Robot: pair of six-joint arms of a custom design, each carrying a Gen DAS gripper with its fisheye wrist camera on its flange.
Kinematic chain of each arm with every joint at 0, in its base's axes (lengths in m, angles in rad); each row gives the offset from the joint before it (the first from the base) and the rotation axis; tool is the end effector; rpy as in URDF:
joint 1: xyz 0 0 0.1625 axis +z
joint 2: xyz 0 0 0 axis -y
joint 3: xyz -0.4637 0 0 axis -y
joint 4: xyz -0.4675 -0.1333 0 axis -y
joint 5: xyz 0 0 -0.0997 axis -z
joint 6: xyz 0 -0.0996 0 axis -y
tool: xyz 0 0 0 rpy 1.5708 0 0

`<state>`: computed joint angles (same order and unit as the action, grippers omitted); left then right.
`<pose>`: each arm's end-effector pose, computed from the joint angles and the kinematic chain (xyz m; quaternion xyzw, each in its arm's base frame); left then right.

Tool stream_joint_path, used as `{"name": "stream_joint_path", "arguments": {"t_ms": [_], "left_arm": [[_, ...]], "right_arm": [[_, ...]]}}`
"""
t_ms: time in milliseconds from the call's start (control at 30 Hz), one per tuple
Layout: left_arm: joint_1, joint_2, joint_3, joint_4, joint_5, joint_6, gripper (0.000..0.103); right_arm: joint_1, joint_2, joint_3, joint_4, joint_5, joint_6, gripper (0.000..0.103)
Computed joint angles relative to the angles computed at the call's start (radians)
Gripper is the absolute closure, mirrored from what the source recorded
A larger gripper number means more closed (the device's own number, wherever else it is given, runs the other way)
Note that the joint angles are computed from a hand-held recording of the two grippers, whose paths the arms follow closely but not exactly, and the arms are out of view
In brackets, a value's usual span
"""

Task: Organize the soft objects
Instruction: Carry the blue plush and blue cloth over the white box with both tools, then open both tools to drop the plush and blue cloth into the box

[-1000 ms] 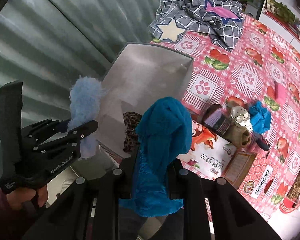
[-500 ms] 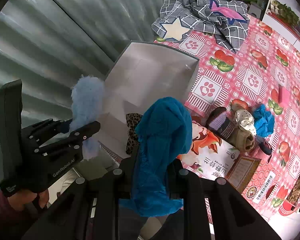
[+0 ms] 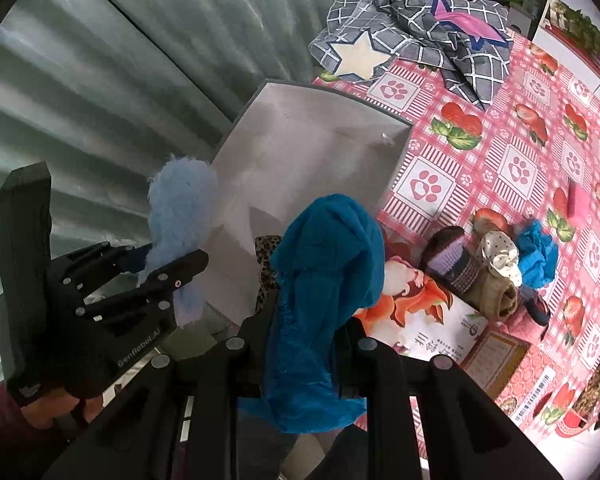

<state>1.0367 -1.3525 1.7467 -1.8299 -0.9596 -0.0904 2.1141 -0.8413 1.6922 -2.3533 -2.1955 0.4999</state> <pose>-0.1516 -0.6305 0.3414 0.2292 0.9237 -0.0310 0.3054 0.4319 -0.5700 0.0693 0.0311 -0.9506 0.1248 0.2825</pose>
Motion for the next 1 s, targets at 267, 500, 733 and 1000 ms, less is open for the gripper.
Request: {"name": "stream_joint_path", "arguments": {"t_ms": [267, 500, 733, 1000], "left_arm": [[0.015, 0.052, -0.038, -0.013, 0.026, 0.019, 0.072], [0.03, 0.096, -0.073, -0.02, 0.039, 0.029, 0.072], [0.044, 0.123, -0.096, -0.009, 0.041, 0.02, 0.072], [0.05, 0.132, -0.104, 0.001, 0.03, 0.023, 0.07]], "right_arm": [[-0.03, 0.043, -0.068, 0.001, 0.011, -0.02, 0.081], [-0.047, 0.081, -0.125, 0.029, 0.004, -0.043, 0.081], [-0.065, 0.102, -0.155, 0.037, 0.012, -0.056, 0.081], [-0.083, 0.118, -0.179, 0.04, 0.028, -0.089, 0.081]]}}
